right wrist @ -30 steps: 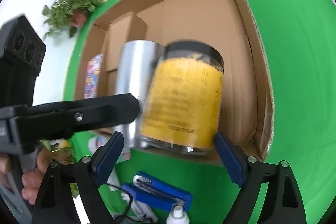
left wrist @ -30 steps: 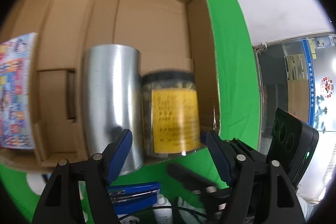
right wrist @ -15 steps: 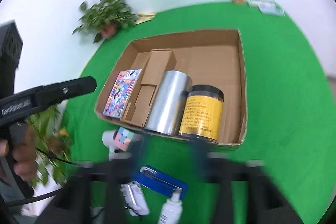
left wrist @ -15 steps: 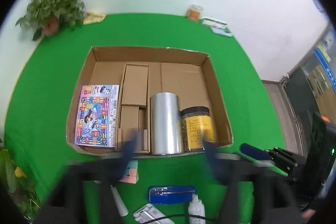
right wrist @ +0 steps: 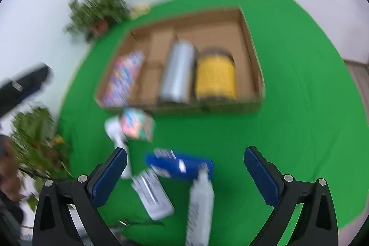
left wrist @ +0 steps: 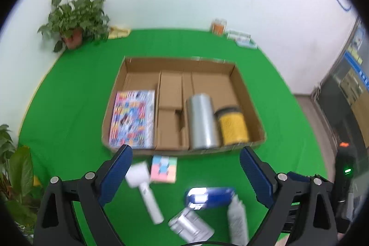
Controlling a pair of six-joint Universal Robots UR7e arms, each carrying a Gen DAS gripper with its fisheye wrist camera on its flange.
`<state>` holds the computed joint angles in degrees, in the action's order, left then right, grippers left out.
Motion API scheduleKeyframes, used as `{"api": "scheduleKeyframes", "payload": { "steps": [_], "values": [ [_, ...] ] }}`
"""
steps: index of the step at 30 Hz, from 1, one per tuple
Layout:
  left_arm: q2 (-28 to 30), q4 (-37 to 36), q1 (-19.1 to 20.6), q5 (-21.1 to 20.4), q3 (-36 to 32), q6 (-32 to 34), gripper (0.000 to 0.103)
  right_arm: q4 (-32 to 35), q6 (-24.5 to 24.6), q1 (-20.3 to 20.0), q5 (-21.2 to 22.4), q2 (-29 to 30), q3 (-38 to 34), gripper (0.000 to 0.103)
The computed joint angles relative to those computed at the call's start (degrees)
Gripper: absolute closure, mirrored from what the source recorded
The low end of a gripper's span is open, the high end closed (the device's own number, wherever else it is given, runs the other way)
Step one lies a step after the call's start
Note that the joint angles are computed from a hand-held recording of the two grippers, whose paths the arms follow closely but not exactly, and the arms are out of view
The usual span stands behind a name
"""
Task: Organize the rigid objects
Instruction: 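Open the right gripper and withdraw from the jar, then grasp the white spray can on the table with the right gripper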
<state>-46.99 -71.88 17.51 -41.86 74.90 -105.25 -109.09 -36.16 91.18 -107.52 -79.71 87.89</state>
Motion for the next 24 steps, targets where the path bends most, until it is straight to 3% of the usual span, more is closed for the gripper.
{"api": "scheduleKeyframes", "payload": {
  "steps": [4,8,10,12,15,17,20,22,23,24],
  "values": [
    [-4.30,-9.87,-0.81,-6.03,9.16,1.76,0.009,3.19,2.42,-3.00,-9.01,-1.89,6.91,0.002],
    [-6.85,-19.94,-1.12,-13.53,17.29,4.86,0.009,1.17,1.53,-5.44,-16.18,-4.63,15.00,0.027],
    [-7.96,-26.19,-1.29,-16.21,21.11,6.53,0.010,-0.62,2.43,-6.53,-17.28,-5.23,16.95,0.032],
    [-8.59,-30.86,-1.51,-18.31,23.79,6.97,0.010,-2.29,2.34,-7.84,-17.48,-5.69,18.32,0.060],
    [-8.58,-34.77,-1.32,-20.47,25.09,8.38,0.010,-1.92,2.00,-9.42,-15.65,-6.26,17.81,0.060],
    [-8.18,-35.34,-1.23,-20.99,24.83,8.93,0.010,-3.67,1.53,-9.86,-17.06,-6.41,17.59,0.060],
    [-7.12,-35.95,-0.80,-20.94,23.80,9.81,0.010,-2.15,3.65,-11.86,-15.79,-5.98,14.18,0.056],
    [-5.70,-37.17,-0.05,-21.30,22.79,10.94,0.010,-2.32,3.26,-13.00,-13.87,-6.17,12.18,0.037],
    [-4.48,-38.23,0.59,-21.56,21.72,12.01,0.010,-2.72,2.18,-13.51,-12.80,-6.22,11.30,0.022],
    [-3.67,-39.25,1.01,-21.75,21.12,12.74,0.010,-3.22,0.55,-13.92,-11.44,-6.65,10.73,0.018]
  ]
}}
